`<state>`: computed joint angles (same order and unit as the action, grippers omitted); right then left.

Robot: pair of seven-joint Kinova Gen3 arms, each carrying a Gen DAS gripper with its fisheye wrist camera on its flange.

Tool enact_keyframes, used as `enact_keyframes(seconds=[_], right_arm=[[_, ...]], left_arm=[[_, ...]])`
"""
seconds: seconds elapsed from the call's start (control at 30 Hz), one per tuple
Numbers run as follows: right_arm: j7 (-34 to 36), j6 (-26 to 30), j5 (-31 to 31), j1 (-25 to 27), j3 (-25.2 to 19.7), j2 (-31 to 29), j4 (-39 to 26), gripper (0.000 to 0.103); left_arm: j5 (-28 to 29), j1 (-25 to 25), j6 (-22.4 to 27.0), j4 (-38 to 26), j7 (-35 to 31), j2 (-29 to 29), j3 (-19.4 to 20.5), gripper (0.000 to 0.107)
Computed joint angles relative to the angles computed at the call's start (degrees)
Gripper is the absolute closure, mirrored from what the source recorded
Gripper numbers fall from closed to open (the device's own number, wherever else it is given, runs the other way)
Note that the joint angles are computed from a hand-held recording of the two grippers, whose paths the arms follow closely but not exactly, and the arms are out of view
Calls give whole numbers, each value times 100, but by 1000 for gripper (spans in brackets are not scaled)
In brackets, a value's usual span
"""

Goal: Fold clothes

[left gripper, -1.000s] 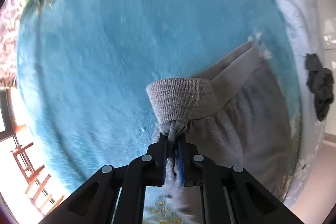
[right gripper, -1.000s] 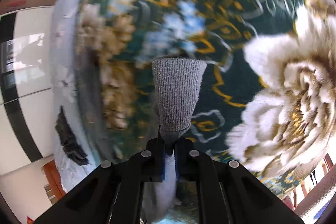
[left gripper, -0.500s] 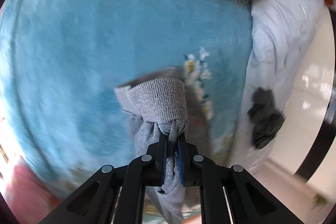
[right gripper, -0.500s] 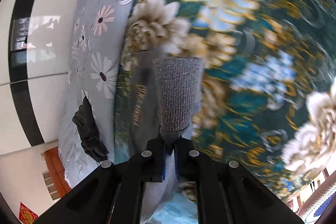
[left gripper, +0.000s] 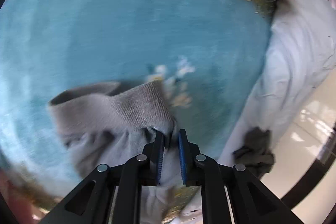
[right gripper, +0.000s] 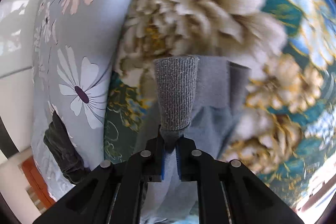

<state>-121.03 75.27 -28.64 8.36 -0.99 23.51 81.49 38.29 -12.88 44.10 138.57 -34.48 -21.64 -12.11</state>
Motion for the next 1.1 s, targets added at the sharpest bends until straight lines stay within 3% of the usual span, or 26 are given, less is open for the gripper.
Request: enact_keyframes(seconds=[0.03, 0.07, 0.1, 0.13, 0.2, 0.33, 0.4, 0.47, 0.63, 0.77, 0.87, 0.93, 1.03, 1.07, 1.1], right_arm=[[136, -92, -51, -4, -14, 28, -7, 78], [347, -243, -175, -39, 78, -27, 57, 64], [547, -406, -280, -22, 93, -80, 123, 57], [780, -594, -376, 87, 3, -148, 217, 57], [1246, -838, -346, 419, -285, -396, 464, 57], [1848, -900, -2, 338, 87, -857, 1019, 57], [2084, -961, -57, 416, 286, -1009, 1469, 47], [2270, -1020, -388, 764, 311, -1018, 2000, 34], [2883, -1737, -1365, 1028, 466, -1145, 2925, 33], [2952, -2035, -1383, 858, 420, -1045, 2827, 33], [2841, -2125, -1355, 815, 394, -856, 2745, 33], [2907, -2166, -1508, 875, 328, -750, 2745, 33], [2782, -2343, -1431, 746, 277, -813, 2744, 34], [2640, -2376, -1361, 681, 275, -832, 2717, 37], [2540, -2381, -1374, 653, 259, -841, 2686, 49]], left_arm=[[175, 187, -233, 77, -197, 4, -160, 82], [258, 389, -396, 112, -316, -32, -283, 79], [248, 486, -467, 81, -373, -83, -301, 75], [144, 478, -444, 31, -410, -210, -220, 72], [-286, 144, -118, -172, -349, -510, 221, 63], [-1218, -650, 814, -227, -228, -1176, 1283, 49], [-1557, -603, 1093, -61, 238, -1500, 1679, 42], [-1524, -168, 999, 272, 704, -1550, 1660, 39], [-1250, 284, -120, 804, 1228, -1097, 1960, 38], [-1835, 762, -755, 770, 2141, -306, 2177, 35], [-2141, 714, -927, 740, 2840, -138, 2525, 34], [-2372, 933, -977, 726, 3221, -113, 2454, 34], [-2288, 850, -868, 702, 3109, -176, 2359, 42], [-2184, 707, -783, 687, 3016, -232, 2356, 45], [-2141, 649, -711, 667, 3015, -276, 2304, 54]])
